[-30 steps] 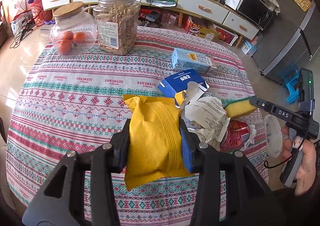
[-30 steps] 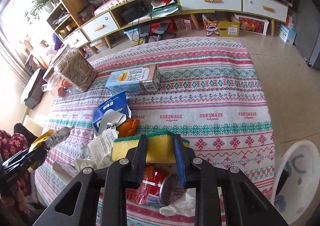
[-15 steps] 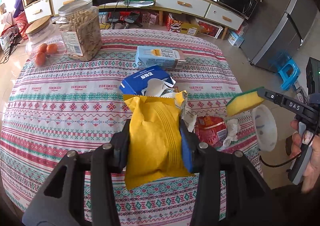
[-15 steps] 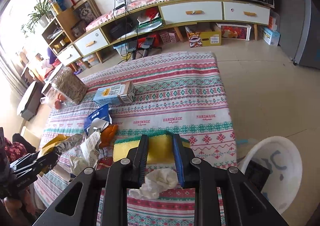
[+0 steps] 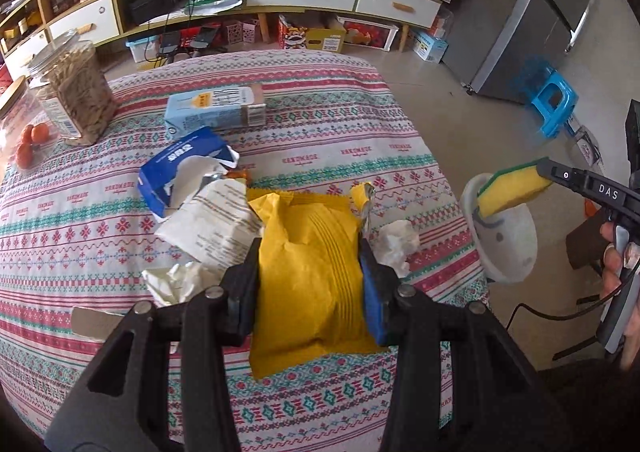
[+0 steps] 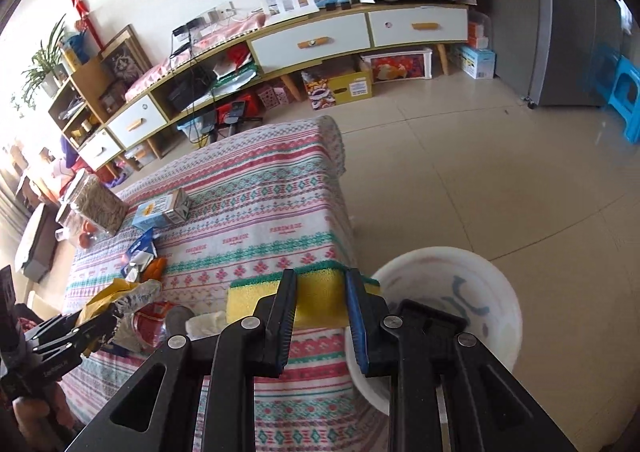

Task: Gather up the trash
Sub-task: 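Carry the sponge with the right tool and the snack bag with the left tool into the bucket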

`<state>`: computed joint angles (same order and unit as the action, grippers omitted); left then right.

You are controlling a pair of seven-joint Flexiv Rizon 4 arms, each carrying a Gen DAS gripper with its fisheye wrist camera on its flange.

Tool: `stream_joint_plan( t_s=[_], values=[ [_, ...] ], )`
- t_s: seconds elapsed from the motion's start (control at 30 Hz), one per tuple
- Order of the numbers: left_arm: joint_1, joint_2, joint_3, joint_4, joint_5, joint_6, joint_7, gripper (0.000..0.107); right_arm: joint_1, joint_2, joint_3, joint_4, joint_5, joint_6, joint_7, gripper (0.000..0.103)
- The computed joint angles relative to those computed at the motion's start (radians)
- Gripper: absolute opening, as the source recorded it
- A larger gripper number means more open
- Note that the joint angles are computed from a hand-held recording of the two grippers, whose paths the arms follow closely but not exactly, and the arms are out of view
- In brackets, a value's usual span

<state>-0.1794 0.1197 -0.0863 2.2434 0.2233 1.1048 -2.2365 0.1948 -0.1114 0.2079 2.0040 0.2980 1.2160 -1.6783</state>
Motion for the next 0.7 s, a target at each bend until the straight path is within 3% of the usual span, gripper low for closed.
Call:
stream_joint_plan(
  t_s=[0.23,0.7],
  values=[
    [-0.041,-0.089,-0.034,-0.101,0.036,-0.031,-0.001,0.045,-0.054,0.014,-0.049,0.045,-0.033,0.014,0.006,0.025],
    [-0.179,-0.302,-0.006,-0.302,0.013,-0.025,0.032,0.045,-0.131,-0.008,-0.062,0.017,0.045,-0.053,-0.080,0.030]
  ],
)
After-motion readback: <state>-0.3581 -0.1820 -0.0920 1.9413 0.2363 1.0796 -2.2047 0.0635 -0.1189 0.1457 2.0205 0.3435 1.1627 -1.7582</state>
